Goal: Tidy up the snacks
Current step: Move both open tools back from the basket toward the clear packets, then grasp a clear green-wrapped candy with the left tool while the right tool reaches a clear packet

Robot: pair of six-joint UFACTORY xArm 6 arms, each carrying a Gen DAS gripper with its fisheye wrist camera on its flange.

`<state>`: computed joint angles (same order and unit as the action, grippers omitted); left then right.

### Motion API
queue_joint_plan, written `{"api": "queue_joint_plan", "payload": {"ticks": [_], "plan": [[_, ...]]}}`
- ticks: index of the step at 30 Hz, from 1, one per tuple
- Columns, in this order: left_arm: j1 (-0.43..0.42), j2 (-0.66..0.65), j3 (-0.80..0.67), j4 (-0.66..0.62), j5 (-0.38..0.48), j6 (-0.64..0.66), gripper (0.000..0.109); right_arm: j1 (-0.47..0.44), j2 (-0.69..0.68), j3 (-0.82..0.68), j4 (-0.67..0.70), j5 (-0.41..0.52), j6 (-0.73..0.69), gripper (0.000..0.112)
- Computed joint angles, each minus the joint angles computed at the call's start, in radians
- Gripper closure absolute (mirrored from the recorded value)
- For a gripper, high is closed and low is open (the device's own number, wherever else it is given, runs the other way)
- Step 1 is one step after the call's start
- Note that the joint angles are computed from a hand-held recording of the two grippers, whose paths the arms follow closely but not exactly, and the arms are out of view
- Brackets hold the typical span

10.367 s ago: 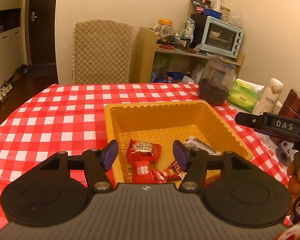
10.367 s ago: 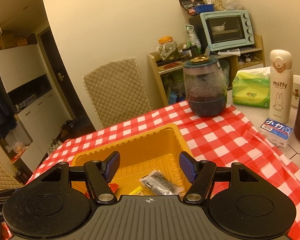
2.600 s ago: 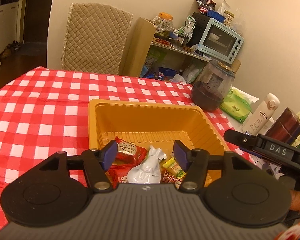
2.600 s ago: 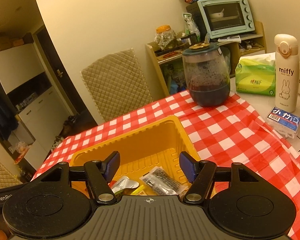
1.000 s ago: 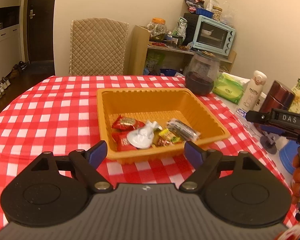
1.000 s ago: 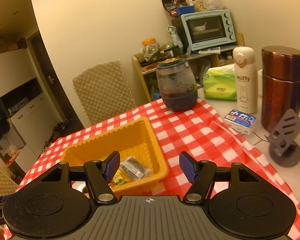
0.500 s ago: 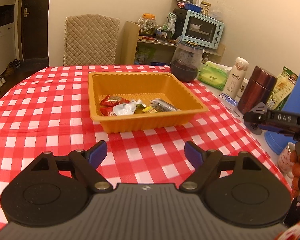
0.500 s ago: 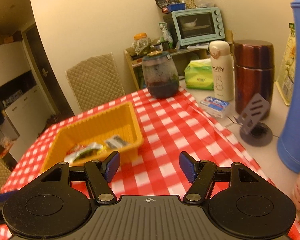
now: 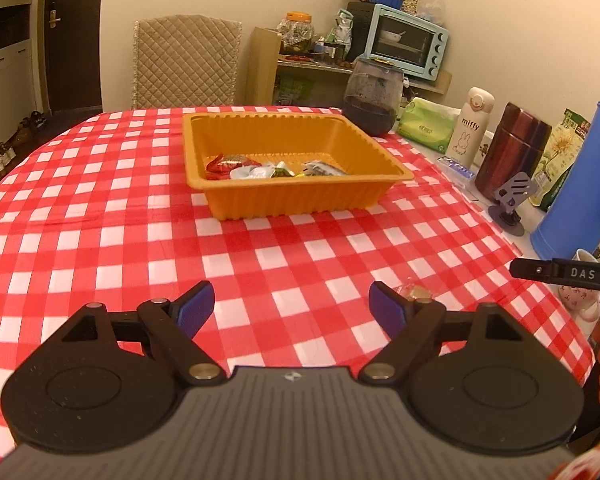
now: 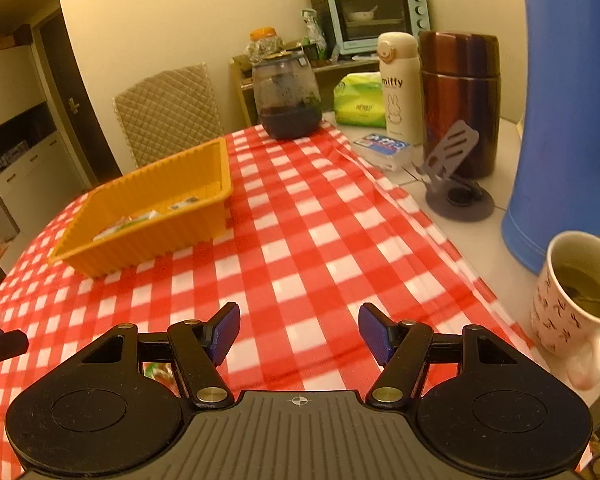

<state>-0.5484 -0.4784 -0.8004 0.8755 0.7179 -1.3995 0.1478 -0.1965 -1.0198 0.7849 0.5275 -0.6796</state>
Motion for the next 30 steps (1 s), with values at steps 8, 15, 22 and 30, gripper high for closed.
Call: {"api": "queue_joint_plan", "payload": {"ticks": [8, 15, 22, 30], "plan": [[-0.046, 0.048, -0.011, 0.058, 0.008, -0.035, 0.022, 0.005, 0.000, 0.001, 0.011, 0.004, -0.035, 0.041], [-0.025, 0.115, -0.025, 0.025, -0.105, -0.022, 0.019, 0.003, 0.011, -0.003, 0.003, 0.005, -0.023, 0.036], [-0.034, 0.237, -0.101, 0.008, -0.138, 0.037, 0.020, 0.008, 0.019, -0.003, -0.074, -0.021, 0.037, 0.036], [-0.023, 0.353, -0.177, 0.034, -0.212, 0.047, 0.039, -0.001, 0.043, -0.008, -0.137, -0.026, 0.090, 0.036]]}}
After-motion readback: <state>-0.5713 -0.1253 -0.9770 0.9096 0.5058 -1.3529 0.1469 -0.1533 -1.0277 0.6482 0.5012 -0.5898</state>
